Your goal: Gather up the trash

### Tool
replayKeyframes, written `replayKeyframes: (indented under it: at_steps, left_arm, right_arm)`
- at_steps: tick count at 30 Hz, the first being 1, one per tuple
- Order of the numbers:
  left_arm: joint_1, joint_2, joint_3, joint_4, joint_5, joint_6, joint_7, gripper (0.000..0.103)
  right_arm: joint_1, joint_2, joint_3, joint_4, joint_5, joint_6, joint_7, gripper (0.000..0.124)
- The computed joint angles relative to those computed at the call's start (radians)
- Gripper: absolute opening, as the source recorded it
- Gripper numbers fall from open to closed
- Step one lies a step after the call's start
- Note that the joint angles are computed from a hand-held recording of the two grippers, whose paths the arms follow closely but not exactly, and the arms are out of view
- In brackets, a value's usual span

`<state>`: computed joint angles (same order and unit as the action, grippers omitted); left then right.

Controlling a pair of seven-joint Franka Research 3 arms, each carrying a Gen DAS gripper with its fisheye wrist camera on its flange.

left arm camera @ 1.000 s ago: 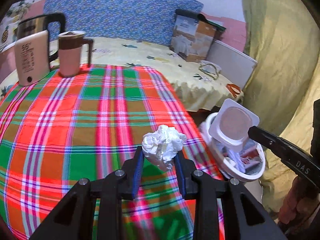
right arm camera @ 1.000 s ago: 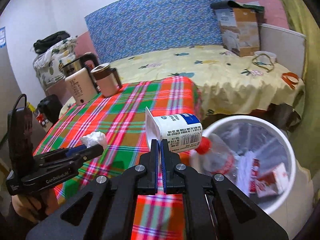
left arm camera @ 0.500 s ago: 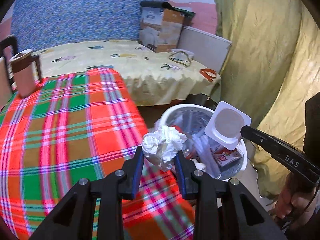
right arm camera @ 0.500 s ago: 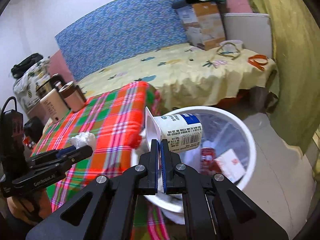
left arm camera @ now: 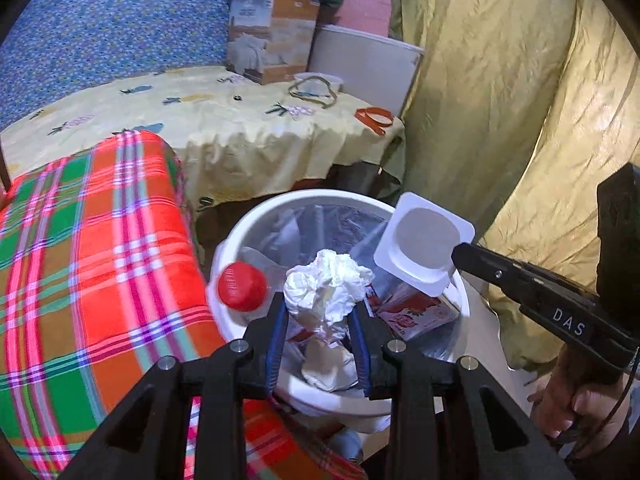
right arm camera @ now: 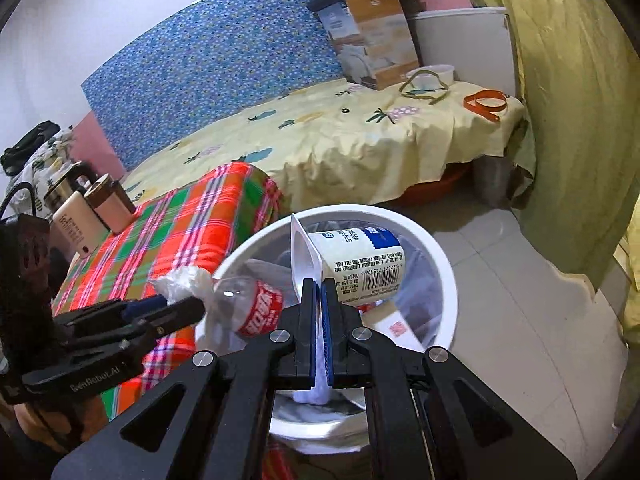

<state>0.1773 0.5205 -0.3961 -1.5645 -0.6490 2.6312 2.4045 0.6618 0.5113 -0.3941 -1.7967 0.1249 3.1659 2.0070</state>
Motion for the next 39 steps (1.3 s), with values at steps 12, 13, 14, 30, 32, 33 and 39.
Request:
replayKeyframes:
  at_steps: [12,13,14,30,32,33,39]
  left_arm:
    - [-0.035,0.053,0.003,0.050,0.075,-0.019,-0.066,0.042]
    - [-0.032,0.053,-0.001,0.048,0.074,-0.015,-0.067,0.045]
    - [-0.028,0.051,-0.006,0.043,0.071,-0.011,-0.064,0.046]
    - [0.030,-0.053,-0.031,-0.099,-0.039,0.047,0.023,0.050]
    - [0.035,-0.081,-0.027,-0.134,-0.068,0.061,0.045,0.050]
    - [0.035,-0.095,-0.023,-0.151,-0.082,0.067,0.054,0.050]
    - [0.039,-0.203,0.001,-0.276,-0.210,0.112,0.162,0.050]
  right_arm:
    - [-0.123,-0.001,0.122,0.023,0.006,-0.028,-0.062,0.005]
    - [-0.121,-0.002,0.120,0.022,0.004,-0.030,-0.062,0.005]
    - [-0.114,-0.003,0.112,0.019,0.002,-0.029,-0.057,0.005]
    - [0.049,-0.052,-0.031,-0.077,-0.017,0.008,0.000,0.026]
    - [0.104,-0.060,-0.082,-0.099,-0.025,0.017,0.016,0.029]
    - [0.119,-0.062,-0.096,-0.101,-0.026,0.016,0.019,0.031]
    - [0.346,-0.063,-0.307,-0.159,-0.037,0.038,0.059,0.032]
